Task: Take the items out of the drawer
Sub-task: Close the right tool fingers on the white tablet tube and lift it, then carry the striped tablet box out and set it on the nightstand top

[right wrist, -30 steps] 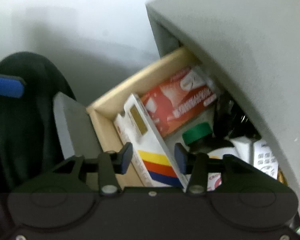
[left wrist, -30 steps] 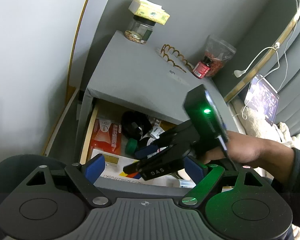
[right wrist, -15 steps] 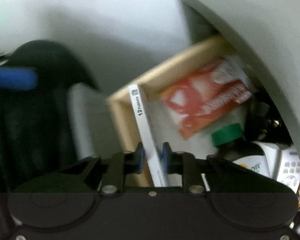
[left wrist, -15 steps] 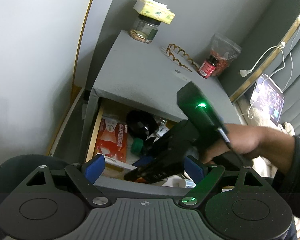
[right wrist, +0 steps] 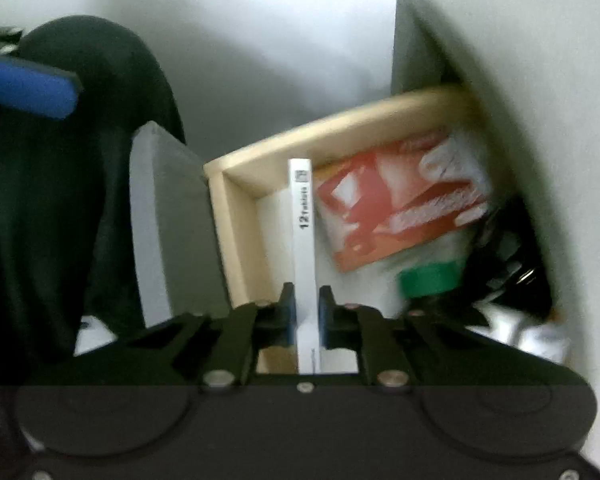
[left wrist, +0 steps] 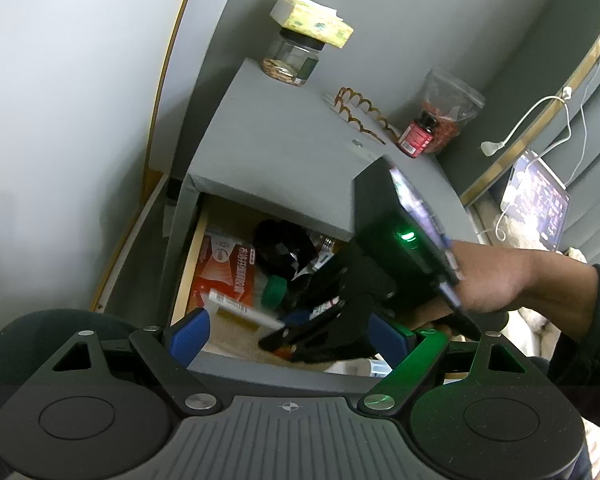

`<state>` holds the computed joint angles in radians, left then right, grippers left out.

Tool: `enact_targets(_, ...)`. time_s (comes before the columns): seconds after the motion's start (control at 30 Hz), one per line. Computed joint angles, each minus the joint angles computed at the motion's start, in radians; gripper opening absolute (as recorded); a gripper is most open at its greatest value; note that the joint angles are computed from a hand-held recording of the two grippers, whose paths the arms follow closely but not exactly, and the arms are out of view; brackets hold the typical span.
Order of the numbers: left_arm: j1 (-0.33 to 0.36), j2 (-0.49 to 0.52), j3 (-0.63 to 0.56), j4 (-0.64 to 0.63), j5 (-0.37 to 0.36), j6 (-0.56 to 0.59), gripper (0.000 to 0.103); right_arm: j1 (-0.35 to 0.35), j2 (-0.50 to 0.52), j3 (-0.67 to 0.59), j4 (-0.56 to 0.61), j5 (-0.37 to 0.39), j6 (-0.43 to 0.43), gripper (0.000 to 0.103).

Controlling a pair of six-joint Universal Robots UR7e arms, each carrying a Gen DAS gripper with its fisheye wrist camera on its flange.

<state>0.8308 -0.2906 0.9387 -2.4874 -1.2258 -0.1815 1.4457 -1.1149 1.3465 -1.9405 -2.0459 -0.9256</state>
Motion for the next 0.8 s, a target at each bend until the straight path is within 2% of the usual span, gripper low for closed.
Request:
enact_targets(0.1,0.000,-0.005,0.011,-0.016,-0.005,0.005,0.083,-0.007,-0.038,-0.054,0.029,0.160,0.046,0.010)
enact_targets(0.17,-0.002,-0.008,0.021,-0.035,-0.002,0.014,0.083,-0.023,-0.057,-0.118,0.055,0.299,0.105,0.010)
enact_targets(0.23,-0.002,-0.009,0.025,-0.043,-0.001,0.017,0.083,-0.021,-0.035,-0.201,0.061,0.403,0.206,0.010)
enact_targets(0.3,-0.004,-0.006,0.020,-0.037,0.003,0.023,0.083,-0.045,-0.025,-0.257,0.015,0.518,0.354,0.010)
enact_targets(0.37,-0.006,-0.004,0.018,-0.032,0.007,0.031,0.083,-0.077,-0.019,-0.255,-0.121,0.530,0.563,0.010)
enact_targets(0.4,-0.007,-0.003,0.018,-0.031,0.008,0.036,0.083,-0.077,-0.010,-0.257,-0.168,0.508,0.657,0.010)
enact_targets(0.47,-0.007,-0.004,0.017,-0.029,0.010,0.037,0.083,-0.089,0.010,-0.237,-0.280,0.429,0.788,0.010)
enact_targets(0.57,-0.004,-0.003,0.015,-0.032,0.003,0.021,0.083,-0.124,0.018,-0.190,-0.414,0.453,0.928,0.011)
enact_targets(0.63,-0.003,-0.003,0.016,-0.038,0.003,0.016,0.083,-0.127,0.019,-0.172,-0.479,0.467,0.951,0.011)
enact_targets(0.67,-0.004,-0.002,0.016,-0.040,0.004,0.017,0.083,-0.116,0.021,-0.163,-0.511,0.450,0.927,0.014)
enact_targets(0.8,-0.009,-0.002,0.021,-0.046,0.014,0.034,0.083,-0.053,0.036,-0.092,-0.625,0.346,0.844,0.041)
